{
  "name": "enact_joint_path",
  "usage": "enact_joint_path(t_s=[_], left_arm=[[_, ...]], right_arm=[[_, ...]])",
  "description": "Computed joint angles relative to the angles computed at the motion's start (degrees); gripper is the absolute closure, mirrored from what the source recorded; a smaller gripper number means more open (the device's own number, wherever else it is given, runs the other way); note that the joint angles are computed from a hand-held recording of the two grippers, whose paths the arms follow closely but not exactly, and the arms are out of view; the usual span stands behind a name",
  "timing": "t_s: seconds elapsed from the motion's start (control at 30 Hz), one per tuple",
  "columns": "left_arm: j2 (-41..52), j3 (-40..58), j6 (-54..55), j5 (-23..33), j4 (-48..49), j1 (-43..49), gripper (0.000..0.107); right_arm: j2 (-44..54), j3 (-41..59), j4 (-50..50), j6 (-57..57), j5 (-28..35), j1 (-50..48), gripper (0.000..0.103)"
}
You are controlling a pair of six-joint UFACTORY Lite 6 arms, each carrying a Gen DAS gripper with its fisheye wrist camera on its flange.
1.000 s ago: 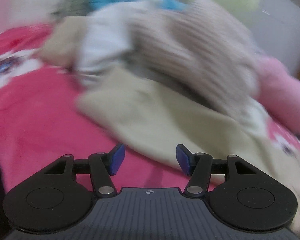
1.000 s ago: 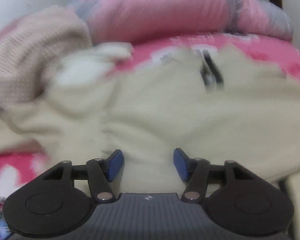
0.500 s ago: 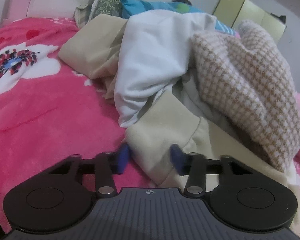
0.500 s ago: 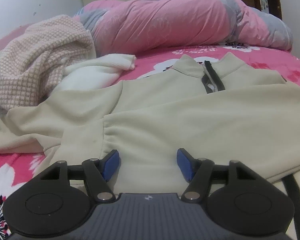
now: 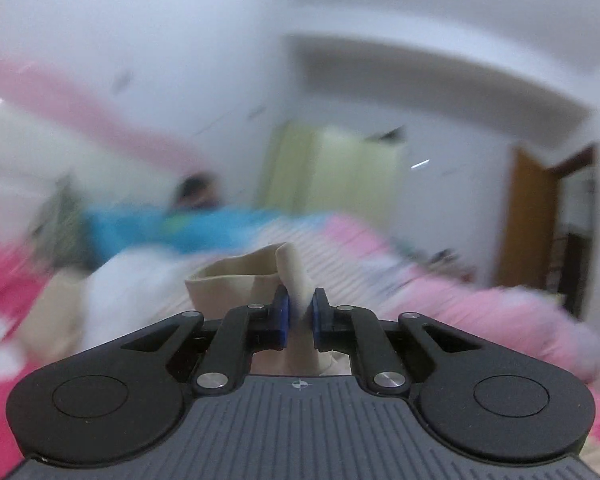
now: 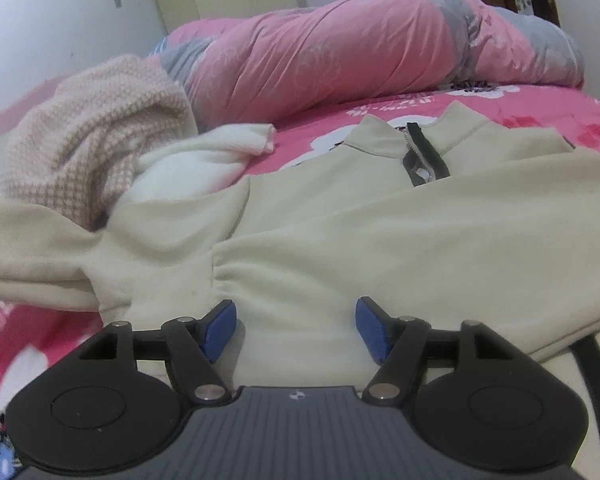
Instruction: Fold clothes
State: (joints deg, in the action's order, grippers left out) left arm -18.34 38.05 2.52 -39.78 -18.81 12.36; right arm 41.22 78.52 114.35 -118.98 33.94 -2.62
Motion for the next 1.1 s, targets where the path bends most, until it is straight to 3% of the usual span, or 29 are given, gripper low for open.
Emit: enact_joint_path(t_s=[0.1,0.17,0.27,0.37,0.43,0.57,0.67,0.73,0.83,0.97,1.1], left_arm=[[4.9,11.57,10.71,0.85,-6.72,-11.86,0.098],[12.66,23.31,14.82,5.48,-8.08,-18.62,0.098],[25.99,41.29,9.08,13.87,4.6,-25.04,0.095],[40.0,59.28,-4.31,29.07,19.86,-30.92,0.067],[45.16,64.66,-3.35,33.75,19.55,-32.49,0.056],[40.11,52.43,12.84,25.61,-0.03,-30.22,0.048],[33.85,42.91,11.64,23.66,-0.98,-24.99,0.045],[29.79,36.81,7.74,24.76,4.41,-20.54,0.042],[25.42,29.32,-6.37,26.9,21.63,-13.42,0.041],[27.27,25.64,-22.32,31.52,40.91,-10.27,0.041],[29.12,20.36,-20.88,29.41,43.12,-10.95,0.041]], right_arm=[[1.0,-0.19,-0.67,2.71,5.13,-2.31,0.034],[2.07,0.16,-1.44,5.02,8.72,-3.95,0.034],[3.13,0.7,-1.8,7.05,11.74,-5.13,0.034],[3.06,0.38,-1.33,7.1,12.36,-5.32,0.034],[3.18,0.46,-1.23,7.56,12.84,-5.55,0.034],[3.48,0.27,-1.08,8.33,14.36,-6.24,0.034],[3.39,0.1,-1.14,8.53,14.51,-6.42,0.034],[3.26,-0.25,-0.99,8.45,14.88,-6.55,0.034],[3.73,-0.39,-0.87,9.53,16.8,-7.33,0.034],[4.45,2.56,-5.59,21.21,18.72,-9.67,0.034],[-0.21,2.97,-15.82,38.39,15.18,-11.92,0.028]])
